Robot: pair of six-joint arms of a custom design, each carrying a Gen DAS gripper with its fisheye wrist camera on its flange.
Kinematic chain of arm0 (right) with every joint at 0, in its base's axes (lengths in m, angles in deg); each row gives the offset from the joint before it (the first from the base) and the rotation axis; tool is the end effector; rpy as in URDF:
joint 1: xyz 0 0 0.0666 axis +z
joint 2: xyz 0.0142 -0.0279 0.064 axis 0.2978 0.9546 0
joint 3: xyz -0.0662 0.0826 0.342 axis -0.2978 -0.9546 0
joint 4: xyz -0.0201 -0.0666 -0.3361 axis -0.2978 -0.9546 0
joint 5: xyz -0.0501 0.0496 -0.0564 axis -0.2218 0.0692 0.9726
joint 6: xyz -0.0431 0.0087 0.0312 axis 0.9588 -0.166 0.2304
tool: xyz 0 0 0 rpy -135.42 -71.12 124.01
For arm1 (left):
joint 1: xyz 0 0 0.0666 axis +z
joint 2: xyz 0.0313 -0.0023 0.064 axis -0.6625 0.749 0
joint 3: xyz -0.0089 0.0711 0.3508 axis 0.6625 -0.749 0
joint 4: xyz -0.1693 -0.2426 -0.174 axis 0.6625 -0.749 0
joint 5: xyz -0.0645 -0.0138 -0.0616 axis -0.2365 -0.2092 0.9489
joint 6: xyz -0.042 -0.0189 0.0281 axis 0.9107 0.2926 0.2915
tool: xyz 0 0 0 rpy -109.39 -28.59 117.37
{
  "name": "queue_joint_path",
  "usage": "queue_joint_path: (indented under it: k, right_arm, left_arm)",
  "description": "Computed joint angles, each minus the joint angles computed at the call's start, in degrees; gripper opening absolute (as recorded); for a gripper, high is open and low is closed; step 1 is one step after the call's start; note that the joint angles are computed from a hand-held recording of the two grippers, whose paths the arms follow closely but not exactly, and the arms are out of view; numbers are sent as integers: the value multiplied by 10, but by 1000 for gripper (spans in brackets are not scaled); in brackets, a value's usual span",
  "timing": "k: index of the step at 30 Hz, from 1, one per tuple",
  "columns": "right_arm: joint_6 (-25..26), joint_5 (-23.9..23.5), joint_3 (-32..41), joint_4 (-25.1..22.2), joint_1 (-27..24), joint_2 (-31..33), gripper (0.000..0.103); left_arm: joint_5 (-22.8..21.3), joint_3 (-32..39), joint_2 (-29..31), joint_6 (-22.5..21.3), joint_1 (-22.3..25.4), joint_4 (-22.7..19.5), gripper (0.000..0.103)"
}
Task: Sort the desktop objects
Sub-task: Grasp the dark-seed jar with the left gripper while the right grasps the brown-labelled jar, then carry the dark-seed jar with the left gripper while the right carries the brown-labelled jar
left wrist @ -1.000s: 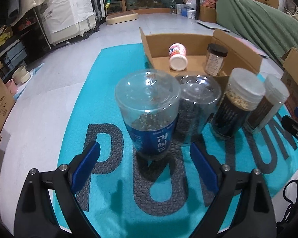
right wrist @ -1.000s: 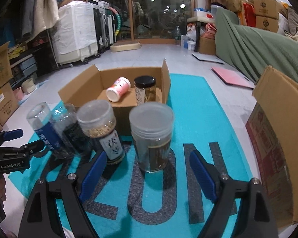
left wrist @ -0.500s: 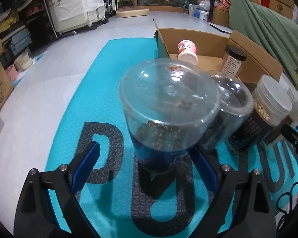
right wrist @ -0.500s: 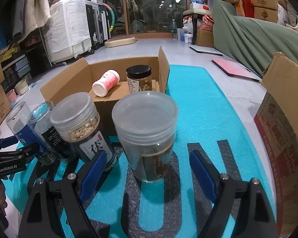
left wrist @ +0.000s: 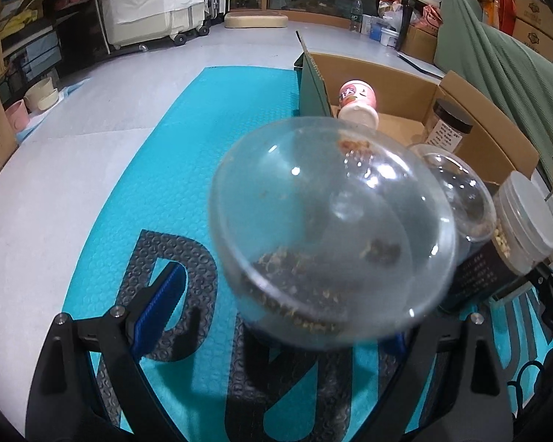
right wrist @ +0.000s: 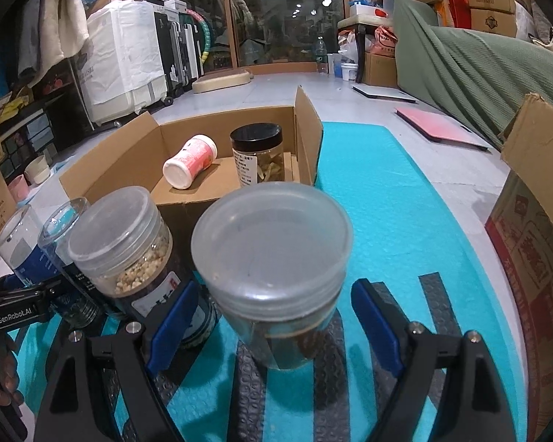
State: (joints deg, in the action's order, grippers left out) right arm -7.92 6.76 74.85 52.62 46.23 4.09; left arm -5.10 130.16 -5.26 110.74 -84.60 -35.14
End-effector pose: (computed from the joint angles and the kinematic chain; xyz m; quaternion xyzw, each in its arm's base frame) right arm 0.3153 0.1638 0.2935 -0.0248 0.9118 0.0599 0.4056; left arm 0.3084 -0.2667 0.3131 -0.0623 0.9405 0.0039 0.3341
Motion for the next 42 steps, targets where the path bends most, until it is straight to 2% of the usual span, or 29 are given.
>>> queue_joint_path:
  k: [3,6,8,11,12,18,22,27,36,42]
  right_arm:
    - [-4,1,5,-2,-1,7,83]
    - [-4,0,11,-6,0,14,74]
    - [-2,-3,13,-8,-2,18,66]
    - [-1,-6,12,-5,-5,18,62]
    - [-2,-8,11,-4,-6,17,62]
    - [-7,-20,9,-10,-5,12,62]
    - [2,-15,10,-15,2,5,62]
    - [4,-11,17,-26,7,-4,62]
    - [8,-3,24,-51,20,-32,62]
    - [7,8,29,-71,31,-59,62]
  left_arm:
    - [-10,14,15,-1,2,-16,92]
    - [-8,24,25,6,5,-27,91]
    - [1,26,26,5,7,-27,87]
    - [7,23,21,-7,5,-18,69]
    - [9,23,20,-14,4,-14,58]
    - [19,23,17,-7,7,-16,57]
    - [41,19,8,-15,10,-20,57]
    - [10,29,0,-20,-5,-47,57]
    - [-11,55,-15,-31,-24,-88,57]
    - [-13,66,-31,-22,-36,-121,57]
